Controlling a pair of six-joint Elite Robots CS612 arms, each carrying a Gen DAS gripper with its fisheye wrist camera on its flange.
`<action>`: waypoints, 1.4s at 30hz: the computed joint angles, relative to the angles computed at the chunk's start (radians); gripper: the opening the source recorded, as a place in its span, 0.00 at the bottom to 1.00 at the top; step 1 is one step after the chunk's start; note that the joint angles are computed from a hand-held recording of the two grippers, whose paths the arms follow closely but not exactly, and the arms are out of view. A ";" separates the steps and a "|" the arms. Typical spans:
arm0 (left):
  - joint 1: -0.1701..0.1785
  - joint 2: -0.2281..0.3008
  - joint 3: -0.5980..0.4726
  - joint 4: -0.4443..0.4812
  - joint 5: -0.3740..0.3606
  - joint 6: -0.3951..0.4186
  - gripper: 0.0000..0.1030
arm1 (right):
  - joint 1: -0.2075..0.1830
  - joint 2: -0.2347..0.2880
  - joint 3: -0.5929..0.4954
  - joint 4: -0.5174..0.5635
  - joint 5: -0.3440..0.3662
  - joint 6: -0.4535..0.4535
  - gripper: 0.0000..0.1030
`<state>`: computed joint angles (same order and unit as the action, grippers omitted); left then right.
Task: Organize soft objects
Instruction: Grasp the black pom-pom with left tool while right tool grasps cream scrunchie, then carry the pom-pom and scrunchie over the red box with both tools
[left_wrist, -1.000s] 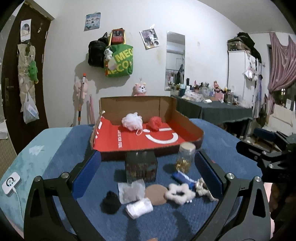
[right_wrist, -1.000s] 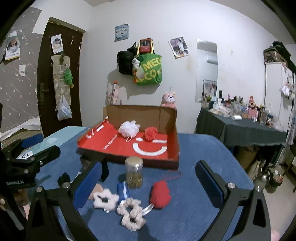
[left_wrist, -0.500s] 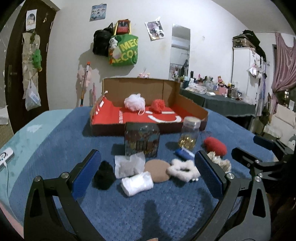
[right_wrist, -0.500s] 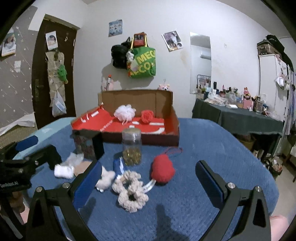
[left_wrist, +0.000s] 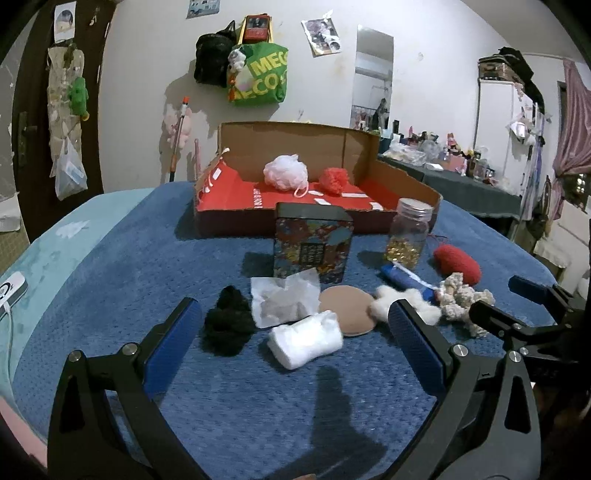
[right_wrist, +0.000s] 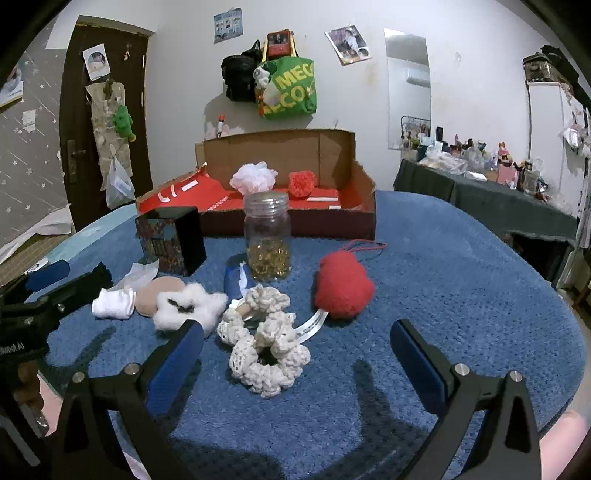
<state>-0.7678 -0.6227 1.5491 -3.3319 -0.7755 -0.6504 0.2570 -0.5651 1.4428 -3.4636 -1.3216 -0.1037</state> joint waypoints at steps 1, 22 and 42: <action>0.003 -0.002 0.005 -0.001 -0.008 -0.002 1.00 | 0.000 0.000 -0.001 0.002 -0.001 0.000 1.00; 0.070 -0.046 0.069 0.065 -0.122 -0.073 0.99 | -0.004 0.011 -0.036 0.074 0.036 -0.028 1.00; 0.055 -0.036 0.057 -0.016 -0.191 0.076 0.27 | -0.006 0.006 -0.018 0.061 0.151 -0.110 0.26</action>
